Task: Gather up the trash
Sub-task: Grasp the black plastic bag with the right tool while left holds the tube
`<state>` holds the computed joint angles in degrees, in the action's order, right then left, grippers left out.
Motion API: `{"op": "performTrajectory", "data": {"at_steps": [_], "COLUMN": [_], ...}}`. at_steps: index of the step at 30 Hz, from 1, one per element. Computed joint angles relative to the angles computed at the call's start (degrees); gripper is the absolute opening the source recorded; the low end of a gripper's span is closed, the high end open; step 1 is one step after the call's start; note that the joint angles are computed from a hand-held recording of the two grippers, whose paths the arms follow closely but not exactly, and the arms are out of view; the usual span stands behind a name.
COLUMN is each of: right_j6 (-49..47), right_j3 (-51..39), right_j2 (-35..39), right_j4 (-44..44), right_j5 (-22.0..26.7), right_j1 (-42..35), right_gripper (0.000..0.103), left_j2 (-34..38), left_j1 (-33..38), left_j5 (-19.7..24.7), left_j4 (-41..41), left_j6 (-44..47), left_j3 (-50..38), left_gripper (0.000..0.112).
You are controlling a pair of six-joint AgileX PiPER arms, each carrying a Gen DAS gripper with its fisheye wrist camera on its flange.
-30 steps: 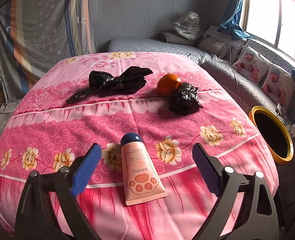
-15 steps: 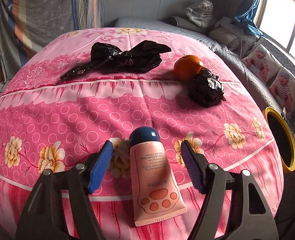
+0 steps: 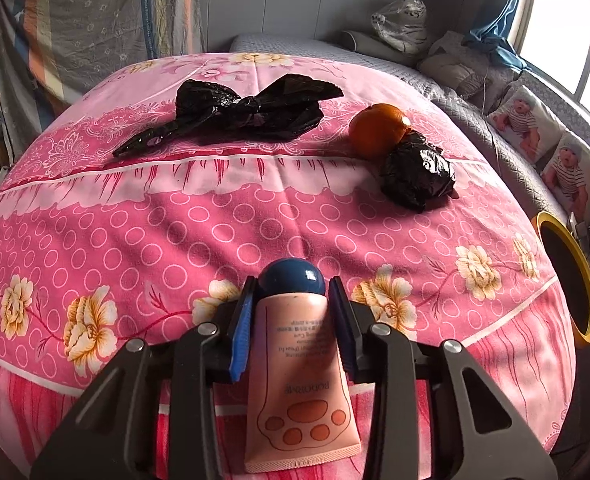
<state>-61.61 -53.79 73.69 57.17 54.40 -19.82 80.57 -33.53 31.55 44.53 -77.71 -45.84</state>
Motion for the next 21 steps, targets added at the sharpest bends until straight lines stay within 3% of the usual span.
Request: {"op": "performTrajectory", "data": {"at_steps": [6, 12, 18, 21], "right_j6": [9.44, 29.22, 49.48, 54.97], "right_j3": [-4.46, -13.03, -25.46, -30.50], "right_j2": [4.31, 16.02, 27.89, 32.38], "right_j4": [-12.17, -31.88, -49.90, -54.23], "right_j5": [-13.02, -23.17, -22.32, -20.47], "right_j1": [21.25, 37.27, 43.64, 45.21], "right_gripper": [0.082, 0.082, 0.082, 0.081], "left_j2": [-6.28, -14.75, -20.53, -22.63], "left_j1": [-1.59, -6.49, -11.55, -12.96], "left_j5": [-2.68, 0.78, 9.38, 11.87], "left_j4": [3.69, 11.63, 14.57, 15.34], "left_j6": [-4.80, -14.13, -16.26, -16.10], "left_j3": [4.40, 7.92, 7.58, 7.66], "left_gripper": [0.033, 0.033, 0.033, 0.034]}}
